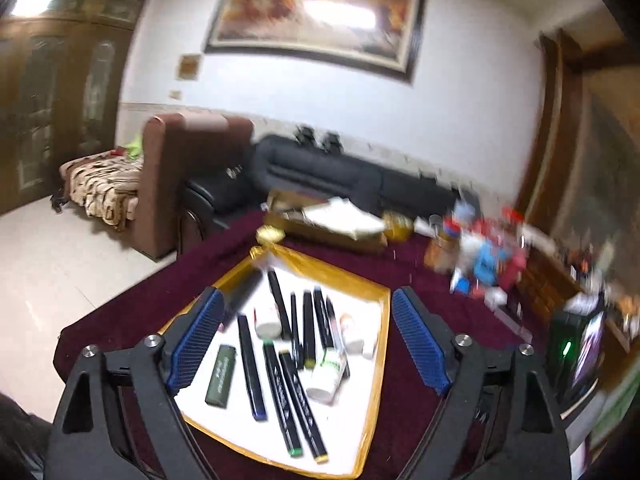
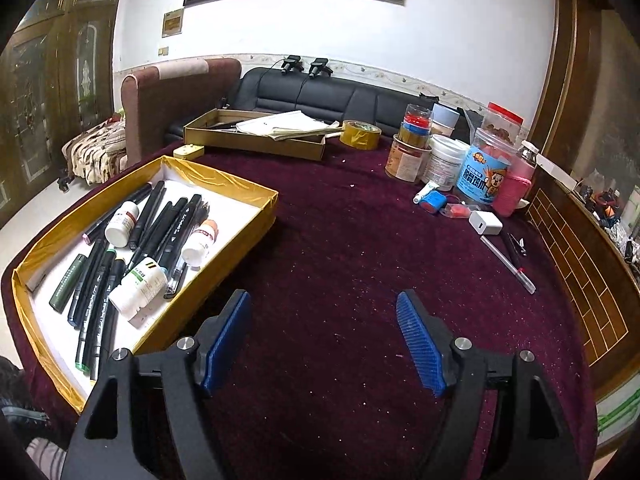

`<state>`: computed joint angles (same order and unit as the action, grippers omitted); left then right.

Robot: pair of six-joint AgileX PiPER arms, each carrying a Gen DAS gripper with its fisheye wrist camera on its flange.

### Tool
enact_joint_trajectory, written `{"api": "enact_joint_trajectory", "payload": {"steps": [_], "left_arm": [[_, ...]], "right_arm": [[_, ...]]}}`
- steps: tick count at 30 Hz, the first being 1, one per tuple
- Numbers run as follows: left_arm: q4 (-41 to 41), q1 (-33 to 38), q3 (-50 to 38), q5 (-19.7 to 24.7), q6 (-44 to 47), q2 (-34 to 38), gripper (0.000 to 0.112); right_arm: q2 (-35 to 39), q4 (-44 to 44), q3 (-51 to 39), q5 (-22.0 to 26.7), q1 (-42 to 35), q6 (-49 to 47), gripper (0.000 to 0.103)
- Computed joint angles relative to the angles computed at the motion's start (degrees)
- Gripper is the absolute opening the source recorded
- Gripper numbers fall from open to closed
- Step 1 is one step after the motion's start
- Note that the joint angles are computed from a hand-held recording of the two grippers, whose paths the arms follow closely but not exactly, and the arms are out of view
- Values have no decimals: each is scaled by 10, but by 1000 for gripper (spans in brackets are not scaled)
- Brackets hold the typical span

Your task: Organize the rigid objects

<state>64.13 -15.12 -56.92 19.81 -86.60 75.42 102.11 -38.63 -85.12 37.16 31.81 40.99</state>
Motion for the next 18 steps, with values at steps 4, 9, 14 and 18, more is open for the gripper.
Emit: {"api": "enact_joint_trajectory", "payload": {"steps": [4, 9, 14, 18], "left_arm": [[29, 34, 11, -34, -50, -20, 103], [146, 48, 30, -34, -174, -42, 103], [304, 18, 55, 40, -319, -77, 103], [268, -49, 45, 181, -276, -74, 103]], "right_arm": [[-6, -3, 9, -9, -4, 6, 70], [-10, -4, 15, -16, -6, 9, 70], [-11, -11, 21, -23, -4, 16, 70], [-11, -17, 24, -28, 1, 21, 70]]}}
